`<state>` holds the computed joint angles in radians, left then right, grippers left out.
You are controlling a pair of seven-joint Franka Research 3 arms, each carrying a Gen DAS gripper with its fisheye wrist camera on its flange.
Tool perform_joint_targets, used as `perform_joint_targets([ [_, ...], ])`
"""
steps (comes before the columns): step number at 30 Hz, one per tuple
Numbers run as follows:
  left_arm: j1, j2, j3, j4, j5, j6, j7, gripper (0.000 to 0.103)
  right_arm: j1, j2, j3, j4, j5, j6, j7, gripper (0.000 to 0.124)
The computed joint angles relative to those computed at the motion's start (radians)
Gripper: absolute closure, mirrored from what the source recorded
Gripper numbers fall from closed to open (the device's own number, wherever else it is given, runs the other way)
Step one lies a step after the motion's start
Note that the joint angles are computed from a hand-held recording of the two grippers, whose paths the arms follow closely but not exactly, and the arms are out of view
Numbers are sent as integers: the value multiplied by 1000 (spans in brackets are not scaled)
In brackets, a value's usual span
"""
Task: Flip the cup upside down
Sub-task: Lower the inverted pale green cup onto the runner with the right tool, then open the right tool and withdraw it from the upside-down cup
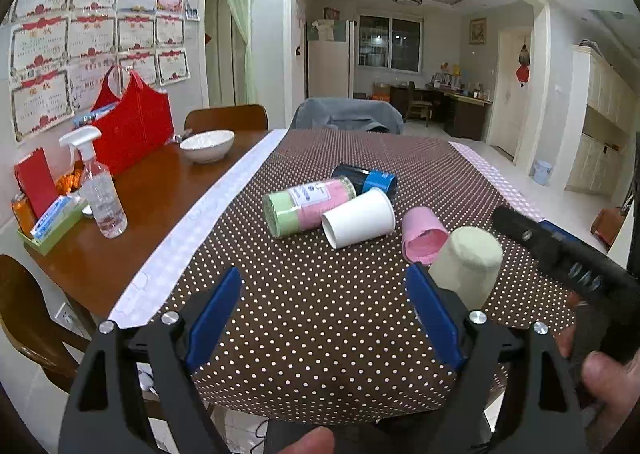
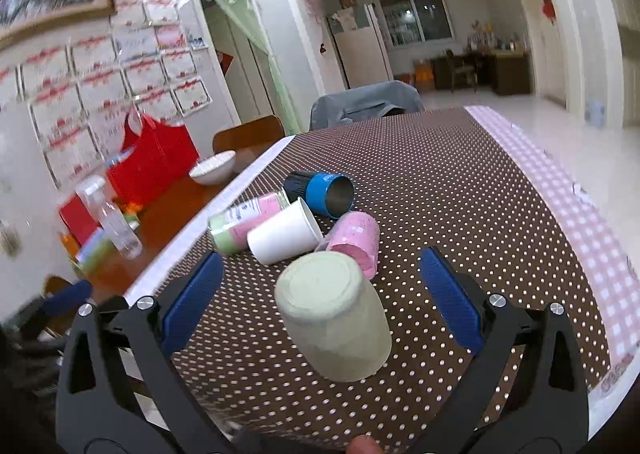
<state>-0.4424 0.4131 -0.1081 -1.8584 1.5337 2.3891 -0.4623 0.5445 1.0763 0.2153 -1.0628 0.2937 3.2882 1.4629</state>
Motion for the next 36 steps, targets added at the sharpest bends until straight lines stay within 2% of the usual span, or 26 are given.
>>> perform_joint_targets([
  [2, -6, -12, -3, -5, -1, -14, 6, 19, -60, -42, 90, -75, -17, 35, -22, 27],
  [4, -11, -23, -7, -8, 0, -30, 10, 18, -98, -73, 141, -134, -33, 68, -30, 27],
  [8, -18, -48, -17, -20, 13, -52, 15, 18, -143, -139, 184, -250, -66, 140, -8, 27],
  [16, -26, -94, -44, -51, 52, -100, -13, 18, -96, -271, 89, -426, -65, 262, 69, 27],
  [20, -26, -116, -57, -66, 60, -115, -22, 18, -95, -318, 76, -489, -80, 272, 99, 27],
  [23, -28, -131, -67, -76, 64, -135, -27, 18, -67, -352, 38, -529, -53, 271, 104, 27],
  [30, -34, -145, -85, -84, 81, -155, -35, 18, 13, -405, -44, -605, 46, 308, 70, 27],
  [36, -53, -159, -99, -94, 98, -206, -43, 18, 137, -421, -144, -617, 224, 364, -71, 27],
])
